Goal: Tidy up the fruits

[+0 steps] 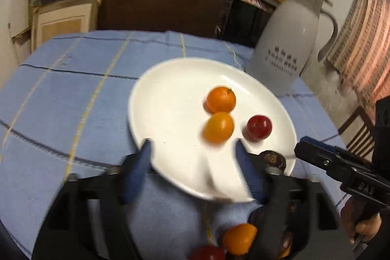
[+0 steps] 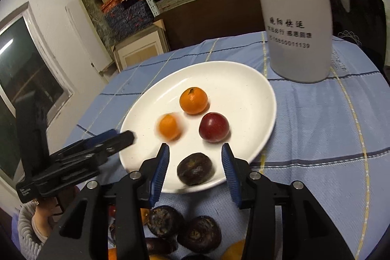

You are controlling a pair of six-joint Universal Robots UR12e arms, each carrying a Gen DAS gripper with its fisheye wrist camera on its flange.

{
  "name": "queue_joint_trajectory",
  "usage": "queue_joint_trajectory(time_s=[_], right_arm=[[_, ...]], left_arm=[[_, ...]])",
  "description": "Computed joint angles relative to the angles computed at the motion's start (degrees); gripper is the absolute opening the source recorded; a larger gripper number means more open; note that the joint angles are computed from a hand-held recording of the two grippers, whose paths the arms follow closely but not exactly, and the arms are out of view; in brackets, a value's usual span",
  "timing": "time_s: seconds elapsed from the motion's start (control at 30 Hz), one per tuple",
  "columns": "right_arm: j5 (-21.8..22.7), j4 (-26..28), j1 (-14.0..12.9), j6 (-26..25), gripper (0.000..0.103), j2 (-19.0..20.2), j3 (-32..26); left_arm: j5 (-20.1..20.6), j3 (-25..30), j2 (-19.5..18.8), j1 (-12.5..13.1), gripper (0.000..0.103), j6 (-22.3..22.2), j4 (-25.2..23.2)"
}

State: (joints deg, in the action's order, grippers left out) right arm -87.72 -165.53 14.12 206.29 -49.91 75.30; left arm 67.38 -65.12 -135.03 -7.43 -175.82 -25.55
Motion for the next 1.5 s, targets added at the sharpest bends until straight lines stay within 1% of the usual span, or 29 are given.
queue_joint_trajectory(time_s=[0.03, 0.07, 0.2, 0.27, 0.3, 0.33, 0.43, 0.57, 0.63, 0.73, 0.9, 1.0, 1.13, 1.2, 1.27, 1.33, 1.37, 1.43, 1.47, 1.5], right_arm=[[-0.24, -0.58, 0.06, -0.05, 0.046, -0.44, 0.64], [-0.84, -1.51, 0.19, -0.1, 0.046, -1.03, 1.53], [-2.87, -5.67, 0.81, -0.04, 0.051, -3.61, 5.94], [-3.27, -7.33, 0.96, 0.39, 0.052, -4.74, 8.2], [-3.39, -8.33, 1.07, 0.75, 0.052, -5.46, 9.75], [-3.54, -8.98, 1.16, 0.99, 0.052, -5.97, 10.86], [-5.19, -10.84, 1.45, 2.3, 0.053, -7.66, 14.7], [-5.73, -12.31, 1.29, 5.61, 0.06, -9.17, 18.37], [-6.27, -12.19, 1.26, 6.77, 0.061, -9.51, 19.23], [-6.36, -12.04, 1.2, 7.57, 0.062, -9.66, 19.89], [-7.14, -11.04, 1.62, 7.18, 0.063, -9.78, 20.22], [-7.47, -10.33, 1.81, 6.7, 0.064, -9.67, 19.96], [-7.78, -9.62, 1.95, 6.47, 0.065, -9.57, 19.63], [-7.94, -9.37, 2.01, 6.42, 0.066, -9.57, 19.58], [-8.0, -9.23, 2.03, 6.34, 0.066, -9.55, 19.54], [-8.04, -9.05, 2.05, 6.23, 0.066, -9.52, 19.47], [-8.02, -8.95, 2.05, 6.17, 0.066, -9.5, 19.45], [-8.08, -8.53, 2.08, 6.01, 0.066, -9.41, 19.27], [-8.15, -8.34, 2.12, 5.91, 0.066, -9.36, 19.18], [-8.22, -8.12, 2.15, 5.79, 0.066, -9.28, 19.06]], left_arm=[[-0.21, -1.37, 0.85, 0.31, 0.081, -0.81, 1.18], [-0.61, -3.16, 1.93, 0.67, 0.081, -1.11, 2.21], [-1.03, -11.25, 6.67, 1.96, 0.082, 0.36, 6.2], [-1.39, -16.79, 9.62, 2.66, 0.086, 1.32, 9.84], [-1.42, -18.45, 10.47, 2.84, 0.086, 1.67, 11.05], [-1.73, -21.4, 11.94, 3.1, 0.086, 2.76, 13.12], [-1.5, -27.61, 15.11, 3.37, 0.087, 6.11, 16.54], [-0.35, -32.13, 17.39, 3.16, 0.087, 10.13, 17.16], [-0.38, -33.16, 18.02, 3.04, 0.087, 11.9, 16.7], [0.05, -33.53, 18.2, 2.85, 0.087, 12.67, 17.2], [-2.01, -33.18, 18.61, 2.78, 0.087, 15.99, 12.33], [-1.9, -32.89, 18.71, 2.25, 0.087, 18.96, 9.66], [-1.71, -32.16, 18.49, 1.99, 0.086, 20.22, 6.85], [-1.93, -31.73, 18.34, 2.05, 0.078, 20.1, 5.51], [-2.01, -31.18, 18.1, 2.09, 0.064, 19.91, 3.97], [-2.17, -30.57, 17.89, 2.08, 0.058, 20.1, 2.13], [-2.2, -30.34, 17.79, 2.01, 0.053, 20.3, 1.49], [-2.08, -29.93, 17.65, 1.79, 0.048, 21.29, 0.03], [-2.1, -29.83, 17.61, 1.73, 0.042, 21.67, -0.46], [-1.8, -29.59, 17.53, 1.59, 0.04, 22.04, -1.19]])
